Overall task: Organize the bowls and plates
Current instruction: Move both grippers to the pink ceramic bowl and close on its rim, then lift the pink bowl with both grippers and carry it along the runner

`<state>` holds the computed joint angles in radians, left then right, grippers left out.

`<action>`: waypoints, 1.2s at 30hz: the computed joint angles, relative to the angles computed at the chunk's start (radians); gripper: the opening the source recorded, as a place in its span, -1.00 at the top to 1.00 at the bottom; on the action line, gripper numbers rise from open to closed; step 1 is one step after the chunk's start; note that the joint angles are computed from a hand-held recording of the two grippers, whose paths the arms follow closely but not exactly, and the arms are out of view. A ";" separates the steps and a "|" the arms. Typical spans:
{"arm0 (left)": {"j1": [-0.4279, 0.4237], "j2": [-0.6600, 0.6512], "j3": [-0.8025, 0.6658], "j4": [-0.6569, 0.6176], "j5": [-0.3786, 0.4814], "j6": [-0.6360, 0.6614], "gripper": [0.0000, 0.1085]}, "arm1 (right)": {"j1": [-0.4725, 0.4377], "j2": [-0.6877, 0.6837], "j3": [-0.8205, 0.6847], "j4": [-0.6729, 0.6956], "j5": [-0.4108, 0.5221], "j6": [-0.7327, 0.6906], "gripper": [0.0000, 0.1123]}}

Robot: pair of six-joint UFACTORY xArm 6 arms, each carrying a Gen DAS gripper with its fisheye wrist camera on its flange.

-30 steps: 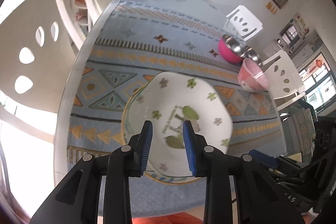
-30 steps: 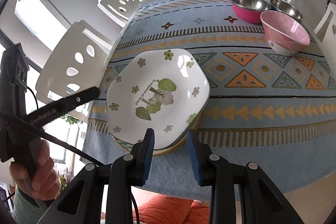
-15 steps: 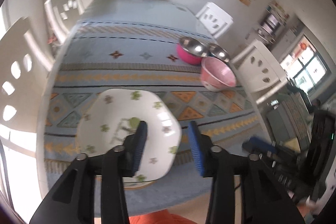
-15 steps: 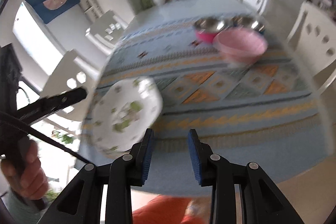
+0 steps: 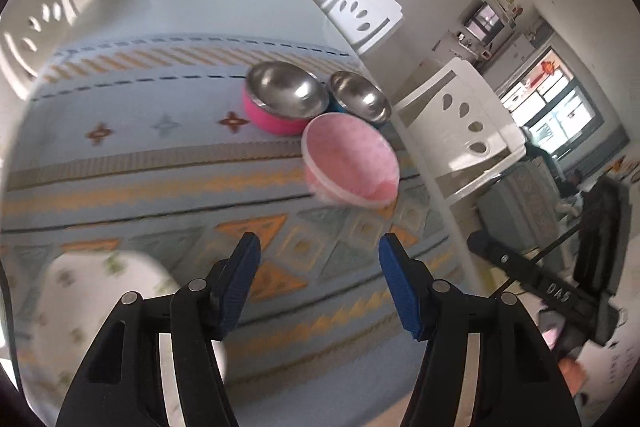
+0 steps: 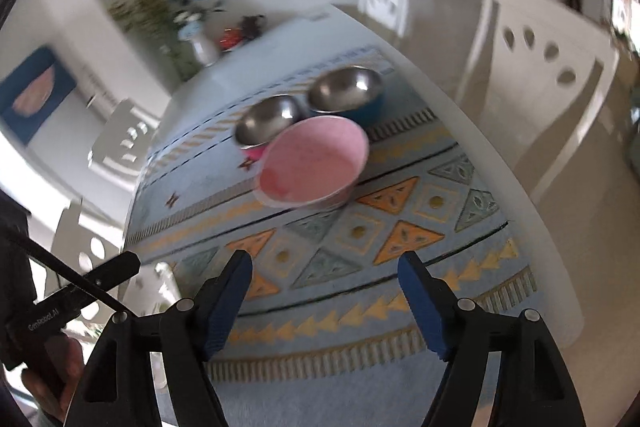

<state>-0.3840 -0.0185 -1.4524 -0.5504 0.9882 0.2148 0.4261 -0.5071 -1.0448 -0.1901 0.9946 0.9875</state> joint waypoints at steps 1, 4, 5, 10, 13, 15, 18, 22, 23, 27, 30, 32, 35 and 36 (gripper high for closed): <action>-0.010 0.050 -0.042 -0.013 -0.004 -0.008 -0.10 | -0.036 0.007 0.006 0.014 -0.008 -0.015 -0.31; -0.040 0.202 -0.183 0.019 -0.009 -0.074 -0.10 | -0.124 0.055 -0.002 0.073 -0.024 -0.073 -0.31; -0.045 0.255 -0.239 0.040 0.002 -0.110 -0.10 | -0.155 0.082 -0.011 0.115 -0.035 -0.111 -0.31; -0.053 0.461 -0.459 0.092 0.085 -0.240 -0.07 | -0.243 0.254 -0.110 0.273 -0.049 -0.316 -0.31; -0.056 0.522 -0.522 0.118 0.115 -0.273 -0.05 | -0.262 0.339 -0.152 0.323 -0.058 -0.385 -0.31; -0.065 0.544 -0.546 0.145 0.123 -0.287 -0.04 | -0.265 0.386 -0.175 0.333 -0.054 -0.418 -0.31; -0.079 0.564 -0.569 0.165 0.133 -0.285 0.04 | -0.270 0.433 -0.195 0.341 -0.065 -0.465 -0.28; -0.095 0.590 -0.590 0.181 0.149 -0.303 0.73 | -0.274 0.482 -0.224 0.360 -0.061 -0.544 0.09; -0.099 0.592 -0.586 0.181 0.147 -0.309 0.80 | -0.273 0.486 -0.224 0.362 -0.062 -0.564 0.20; -0.127 0.531 -0.495 0.220 0.072 -0.353 0.82 | -0.277 0.469 -0.191 0.421 -0.082 -0.695 0.69; -0.152 0.440 -0.379 0.264 -0.002 -0.404 0.82 | -0.269 0.434 -0.165 0.393 -0.082 -0.737 0.71; -0.157 0.400 -0.330 0.260 -0.018 -0.422 0.82 | -0.278 0.397 -0.140 0.422 -0.082 -0.782 0.71; -0.174 0.332 -0.251 0.263 -0.055 -0.459 0.82 | -0.299 0.341 -0.110 0.471 -0.067 -0.819 0.71; -0.183 0.298 -0.215 0.278 -0.071 -0.478 0.82 | -0.303 0.317 -0.099 0.478 -0.059 -0.829 0.71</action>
<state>-0.5674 0.2800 -1.6679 -0.2719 0.9174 -0.2634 0.1228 -0.1901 -1.1440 0.2875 0.9358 0.1585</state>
